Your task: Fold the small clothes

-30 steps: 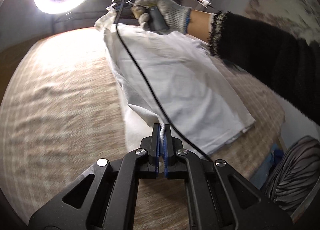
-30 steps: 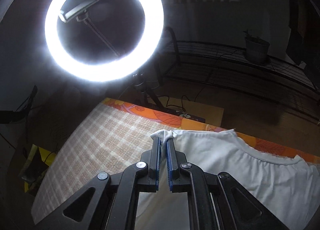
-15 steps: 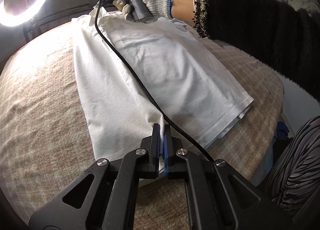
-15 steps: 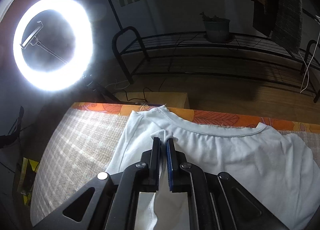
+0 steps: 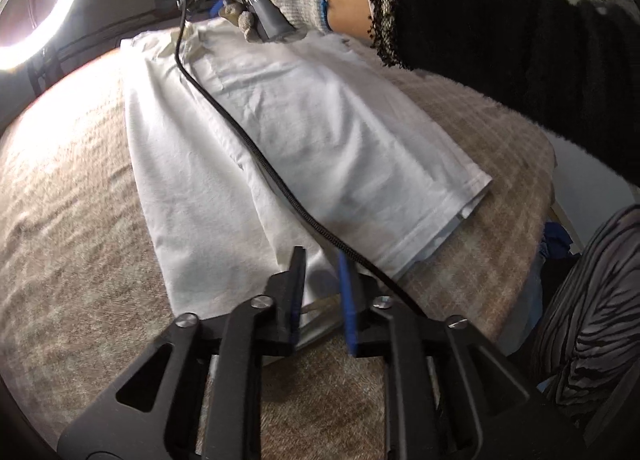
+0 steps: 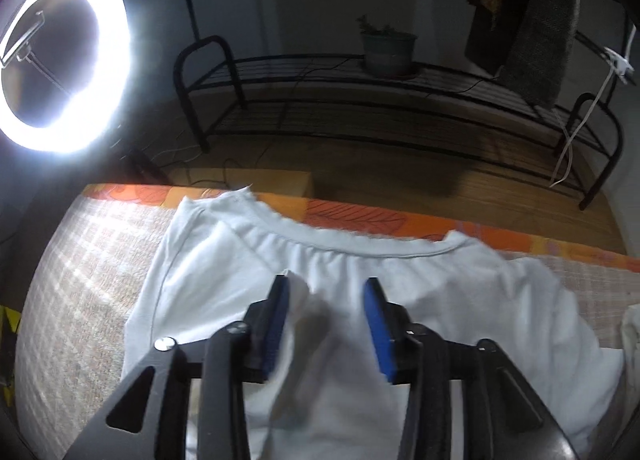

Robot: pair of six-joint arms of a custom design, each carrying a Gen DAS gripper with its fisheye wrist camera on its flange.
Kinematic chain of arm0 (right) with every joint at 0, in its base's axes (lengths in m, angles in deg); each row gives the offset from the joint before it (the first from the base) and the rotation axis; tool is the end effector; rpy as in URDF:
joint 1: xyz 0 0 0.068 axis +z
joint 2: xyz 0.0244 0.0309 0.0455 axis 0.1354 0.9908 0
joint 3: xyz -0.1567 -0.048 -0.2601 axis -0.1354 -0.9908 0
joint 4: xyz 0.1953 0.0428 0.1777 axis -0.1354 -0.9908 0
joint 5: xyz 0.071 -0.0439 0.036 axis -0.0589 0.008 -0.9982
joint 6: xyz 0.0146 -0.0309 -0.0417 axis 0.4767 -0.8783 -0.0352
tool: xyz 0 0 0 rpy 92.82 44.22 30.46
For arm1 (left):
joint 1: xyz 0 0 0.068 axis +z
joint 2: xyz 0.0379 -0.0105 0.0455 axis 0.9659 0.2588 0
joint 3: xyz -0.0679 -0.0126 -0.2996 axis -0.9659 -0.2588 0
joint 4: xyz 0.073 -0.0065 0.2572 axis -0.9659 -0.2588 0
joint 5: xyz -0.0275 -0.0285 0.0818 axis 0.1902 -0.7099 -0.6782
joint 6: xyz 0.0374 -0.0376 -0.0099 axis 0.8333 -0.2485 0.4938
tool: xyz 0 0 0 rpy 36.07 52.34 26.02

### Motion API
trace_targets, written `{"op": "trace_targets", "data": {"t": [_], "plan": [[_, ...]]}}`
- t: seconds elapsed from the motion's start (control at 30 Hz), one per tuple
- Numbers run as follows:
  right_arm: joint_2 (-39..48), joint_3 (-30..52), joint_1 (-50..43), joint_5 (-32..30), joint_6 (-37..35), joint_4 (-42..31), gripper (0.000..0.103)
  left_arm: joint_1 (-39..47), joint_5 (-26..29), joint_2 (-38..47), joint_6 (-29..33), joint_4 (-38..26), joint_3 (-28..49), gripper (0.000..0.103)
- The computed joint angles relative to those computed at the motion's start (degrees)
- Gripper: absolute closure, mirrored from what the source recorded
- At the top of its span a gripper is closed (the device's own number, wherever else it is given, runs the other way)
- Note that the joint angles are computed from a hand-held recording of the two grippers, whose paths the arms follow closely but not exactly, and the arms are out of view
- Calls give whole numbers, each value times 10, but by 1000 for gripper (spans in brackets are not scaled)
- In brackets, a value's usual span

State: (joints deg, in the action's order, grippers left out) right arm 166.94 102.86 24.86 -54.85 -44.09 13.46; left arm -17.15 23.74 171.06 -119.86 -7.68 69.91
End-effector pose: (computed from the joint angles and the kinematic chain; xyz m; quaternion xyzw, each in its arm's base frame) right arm 0.3939 0.1219 0.2206 -0.1081 0.9449 0.0671 0.3015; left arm 0.0041 -0.2773 0.2422 0.2401 0.9186 -0.1773 0.2591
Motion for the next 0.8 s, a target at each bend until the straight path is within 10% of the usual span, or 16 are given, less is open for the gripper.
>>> {"op": "trace_targets", "data": {"t": [0.5, 0.8], "plan": [[-242, -78, -143, -116, -48, -93, 46, -80, -121, -47, -129, -208, 48, 72], [-471, -90, -334, -309, -158, -318, 46, 18, -25, 24, -20, -94, 14, 72]]}}
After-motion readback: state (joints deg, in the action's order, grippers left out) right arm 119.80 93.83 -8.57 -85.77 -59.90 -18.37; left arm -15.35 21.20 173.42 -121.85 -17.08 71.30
